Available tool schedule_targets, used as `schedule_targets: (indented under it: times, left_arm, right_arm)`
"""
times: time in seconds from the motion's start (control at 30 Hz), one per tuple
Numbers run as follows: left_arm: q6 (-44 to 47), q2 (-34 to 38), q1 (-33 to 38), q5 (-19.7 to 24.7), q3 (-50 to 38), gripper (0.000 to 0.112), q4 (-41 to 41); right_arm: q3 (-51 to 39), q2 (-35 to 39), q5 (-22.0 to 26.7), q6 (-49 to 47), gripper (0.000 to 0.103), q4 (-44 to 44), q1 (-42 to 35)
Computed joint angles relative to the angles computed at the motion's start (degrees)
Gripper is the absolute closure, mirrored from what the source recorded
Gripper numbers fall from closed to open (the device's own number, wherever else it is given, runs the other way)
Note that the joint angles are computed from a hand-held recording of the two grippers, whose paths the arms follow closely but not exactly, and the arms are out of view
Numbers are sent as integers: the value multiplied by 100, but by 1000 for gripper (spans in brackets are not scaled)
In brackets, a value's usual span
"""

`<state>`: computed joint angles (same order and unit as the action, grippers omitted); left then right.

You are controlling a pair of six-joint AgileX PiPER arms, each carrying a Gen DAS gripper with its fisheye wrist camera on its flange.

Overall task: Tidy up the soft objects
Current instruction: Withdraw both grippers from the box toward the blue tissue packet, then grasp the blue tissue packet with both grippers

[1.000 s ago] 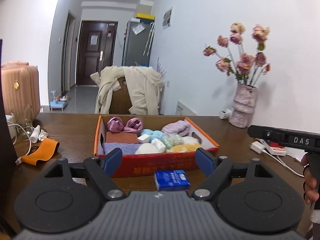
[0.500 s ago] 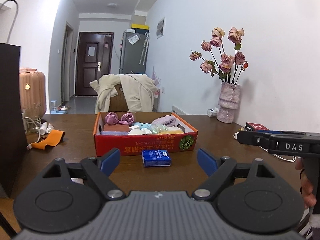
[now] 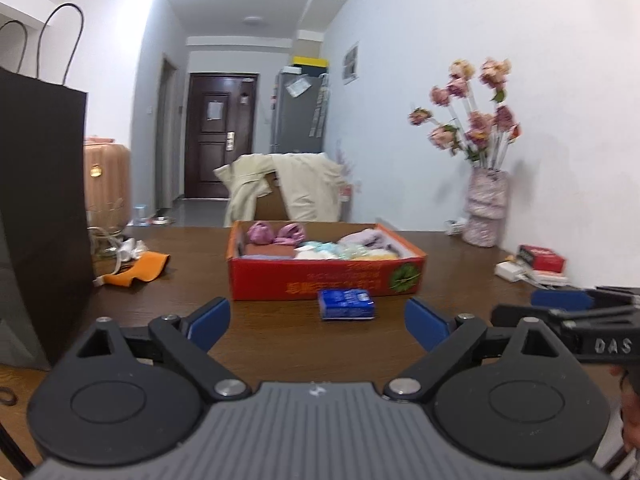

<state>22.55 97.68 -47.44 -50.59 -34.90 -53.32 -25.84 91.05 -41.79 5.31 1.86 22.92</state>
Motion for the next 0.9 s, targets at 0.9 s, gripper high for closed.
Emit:
schedule_targets:
  times: [0.9]
  left_arm:
    - [3554,2849,2174,3459,-4611,13,-2382]
  right_arm:
    - [-4353,3056,2450,3258,33,-3282,-1004]
